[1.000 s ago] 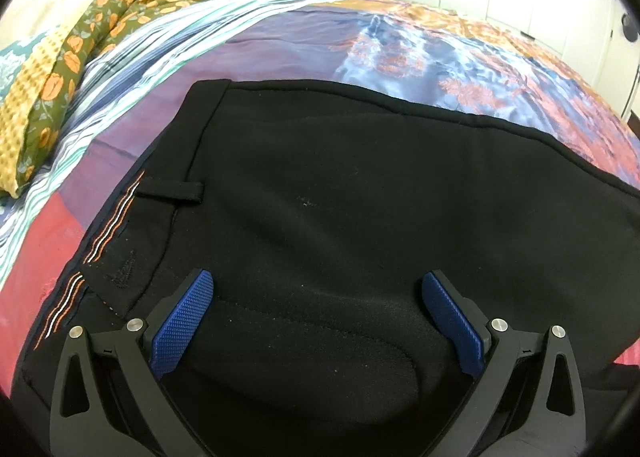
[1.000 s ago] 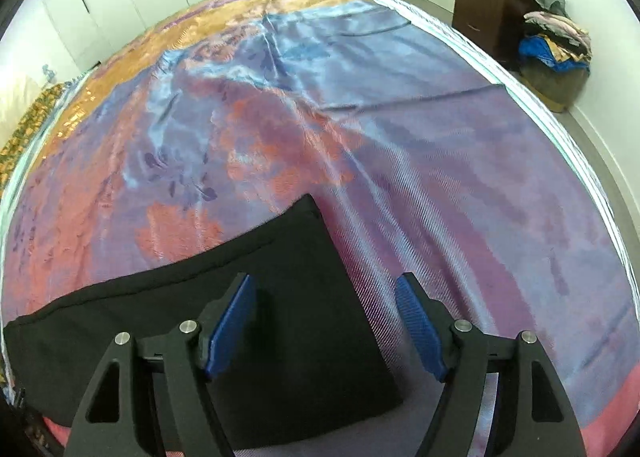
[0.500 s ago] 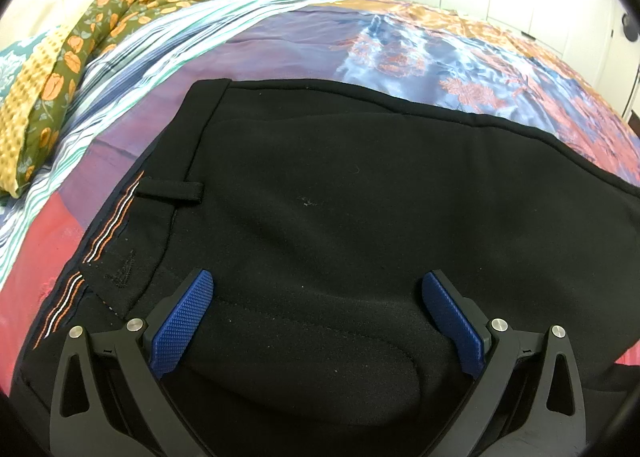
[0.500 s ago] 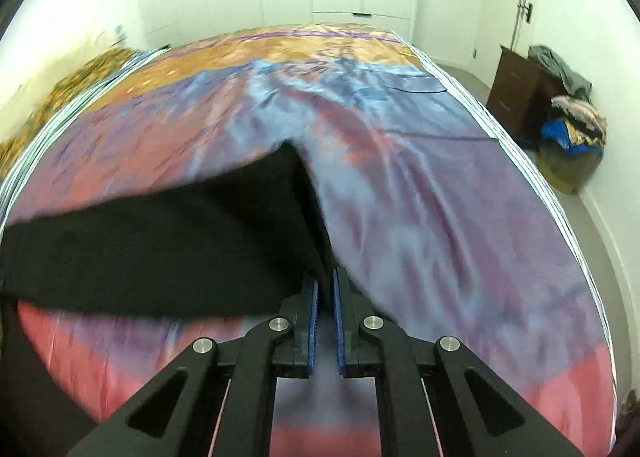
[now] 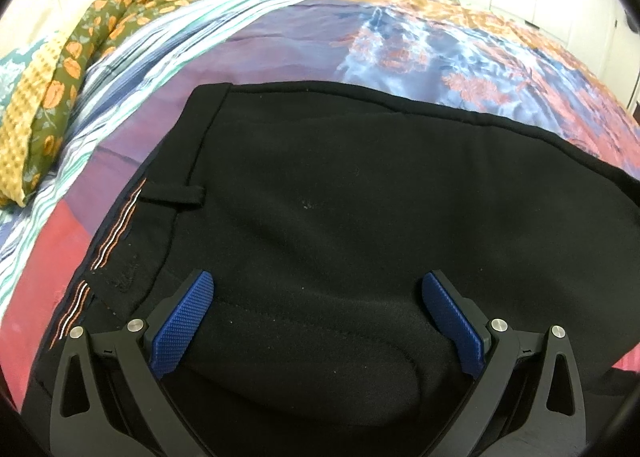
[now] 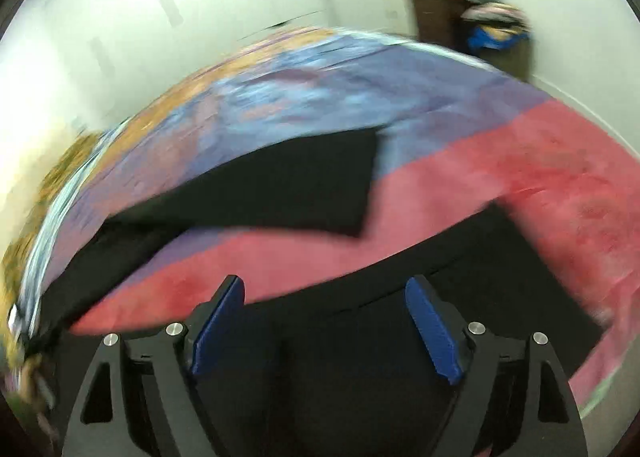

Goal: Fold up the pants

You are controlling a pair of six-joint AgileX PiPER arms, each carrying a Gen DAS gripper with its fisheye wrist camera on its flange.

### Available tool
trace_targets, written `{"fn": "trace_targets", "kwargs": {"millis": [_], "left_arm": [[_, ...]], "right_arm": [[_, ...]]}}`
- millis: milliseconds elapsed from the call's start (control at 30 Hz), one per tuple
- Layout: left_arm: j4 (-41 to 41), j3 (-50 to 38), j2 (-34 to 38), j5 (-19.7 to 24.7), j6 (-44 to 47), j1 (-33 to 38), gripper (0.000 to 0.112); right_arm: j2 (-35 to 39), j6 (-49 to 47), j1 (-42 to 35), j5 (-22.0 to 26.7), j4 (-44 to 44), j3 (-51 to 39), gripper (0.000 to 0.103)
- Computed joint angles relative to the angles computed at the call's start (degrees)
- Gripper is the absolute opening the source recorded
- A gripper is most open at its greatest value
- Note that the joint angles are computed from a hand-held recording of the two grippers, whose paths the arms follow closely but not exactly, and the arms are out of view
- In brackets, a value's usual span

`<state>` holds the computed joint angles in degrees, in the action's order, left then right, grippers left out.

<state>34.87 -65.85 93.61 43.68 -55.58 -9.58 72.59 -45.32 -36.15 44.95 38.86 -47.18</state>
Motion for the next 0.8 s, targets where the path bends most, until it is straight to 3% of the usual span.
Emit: {"fn": "trace_targets", "kwargs": {"millis": [67,100,133,233,367,467,800], "left_arm": [[-0.30,-0.15,0.10,0.07,0.20,0.02,0.103],[-0.30,-0.20,0.12,0.17,0.18,-0.04,0.103],[-0.27,-0.21,0.13,0.23,0.15,-0.08,0.103],[-0.39,-0.28,0.14,0.27,0.29,-0.03,0.103],[-0.36,-0.27,0.14,0.27,0.25,-0.05,0.103],[-0.36,-0.25,0.13,0.25,0.26,-0.04,0.103],[-0.35,-0.25,0.13,0.24,0.24,-0.06,0.103]], "right_arm": [[-0.86,6.85,6.50,-4.36,-6.39,2.32,0.091],[0.59,11.91,10.66,-5.90,-11.39,2.93,0.100],[1.47,14.84,13.17,-7.88,-15.23,3.73,0.103],[0.78,20.48,17.53,-12.64,-22.12,6.03,0.103],[2.54,9.57,12.88,-13.69,-12.27,6.91,0.103],[2.29,8.56,13.83,-16.35,-11.92,8.36,0.103],[0.93,4.00,13.18,-17.91,-7.90,10.67,0.103]]}}
